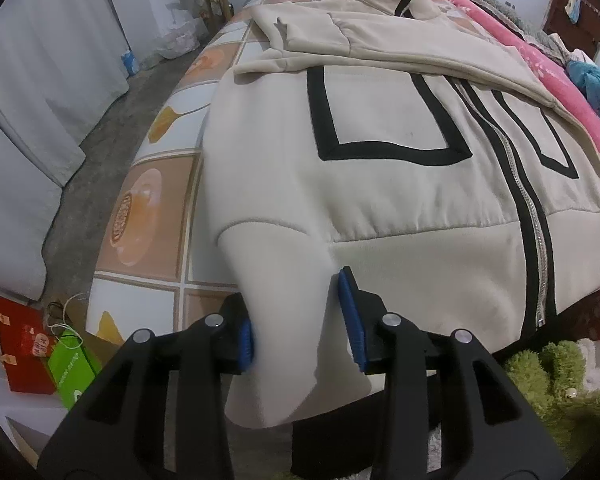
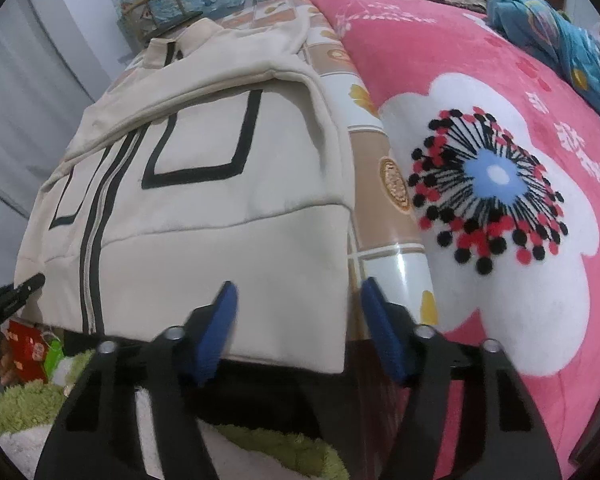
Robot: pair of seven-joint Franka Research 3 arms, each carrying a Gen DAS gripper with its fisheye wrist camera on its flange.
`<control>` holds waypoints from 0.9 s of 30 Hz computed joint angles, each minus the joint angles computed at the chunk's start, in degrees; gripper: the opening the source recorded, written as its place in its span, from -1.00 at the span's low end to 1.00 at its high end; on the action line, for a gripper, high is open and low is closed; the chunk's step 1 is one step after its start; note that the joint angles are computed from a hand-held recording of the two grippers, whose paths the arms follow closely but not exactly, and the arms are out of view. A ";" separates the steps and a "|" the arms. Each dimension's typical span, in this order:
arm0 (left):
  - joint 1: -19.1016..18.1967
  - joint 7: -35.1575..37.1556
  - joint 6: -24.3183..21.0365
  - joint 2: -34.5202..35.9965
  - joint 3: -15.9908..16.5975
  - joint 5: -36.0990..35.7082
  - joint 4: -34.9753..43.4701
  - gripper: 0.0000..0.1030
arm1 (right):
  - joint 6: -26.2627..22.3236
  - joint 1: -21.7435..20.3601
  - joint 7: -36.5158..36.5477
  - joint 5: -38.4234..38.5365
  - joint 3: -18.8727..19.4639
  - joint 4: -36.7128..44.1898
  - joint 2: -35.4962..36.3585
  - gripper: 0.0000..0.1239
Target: Fold large clothes
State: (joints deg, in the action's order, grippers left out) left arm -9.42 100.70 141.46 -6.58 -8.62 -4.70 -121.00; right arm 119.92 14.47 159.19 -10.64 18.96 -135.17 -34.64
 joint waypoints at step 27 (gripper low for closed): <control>1.53 8.39 -4.12 8.32 0.99 -26.73 16.60 -0.82 | 7.65 -6.24 -2.55 -9.54 -1.87 9.35 5.43 -0.91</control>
